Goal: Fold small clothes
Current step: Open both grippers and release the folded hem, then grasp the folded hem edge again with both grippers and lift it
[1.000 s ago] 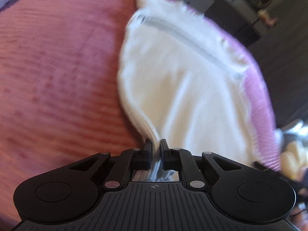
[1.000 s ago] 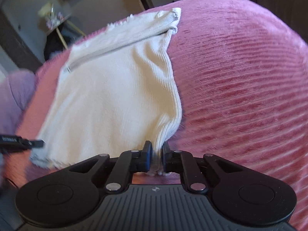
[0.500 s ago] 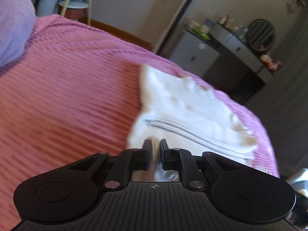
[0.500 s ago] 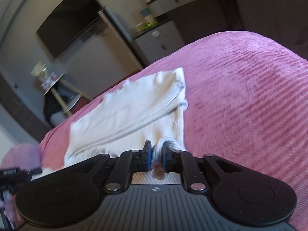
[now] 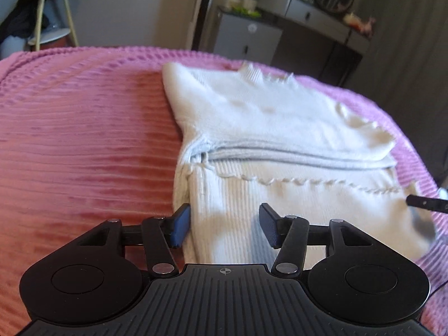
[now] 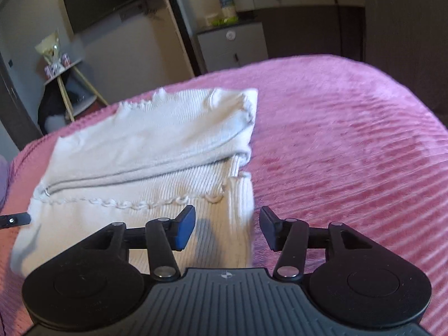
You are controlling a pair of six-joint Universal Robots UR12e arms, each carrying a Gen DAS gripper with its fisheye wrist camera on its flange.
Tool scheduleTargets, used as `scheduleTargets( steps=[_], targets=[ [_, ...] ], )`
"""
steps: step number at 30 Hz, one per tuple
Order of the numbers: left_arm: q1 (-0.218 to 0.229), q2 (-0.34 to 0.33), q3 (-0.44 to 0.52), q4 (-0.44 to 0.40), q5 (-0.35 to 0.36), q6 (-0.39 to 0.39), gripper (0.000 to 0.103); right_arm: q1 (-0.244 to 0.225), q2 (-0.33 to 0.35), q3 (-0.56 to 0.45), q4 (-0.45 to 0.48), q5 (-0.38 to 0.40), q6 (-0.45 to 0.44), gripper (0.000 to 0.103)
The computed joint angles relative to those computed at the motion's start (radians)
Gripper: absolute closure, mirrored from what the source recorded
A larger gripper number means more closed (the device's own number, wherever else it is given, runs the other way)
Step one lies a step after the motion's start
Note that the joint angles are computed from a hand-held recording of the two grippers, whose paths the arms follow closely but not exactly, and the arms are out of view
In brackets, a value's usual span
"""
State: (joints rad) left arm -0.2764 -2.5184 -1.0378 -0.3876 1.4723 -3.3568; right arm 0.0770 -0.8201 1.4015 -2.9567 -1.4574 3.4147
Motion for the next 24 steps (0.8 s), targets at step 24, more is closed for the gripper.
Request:
scheduleTargets(
  steps=[24],
  targets=[
    [0.007,-0.111,0.251,0.134,0.091,0.064,0.094,0.022,0.129,-0.273,-0.094,-0.166,-0.021,0.096]
  ],
)
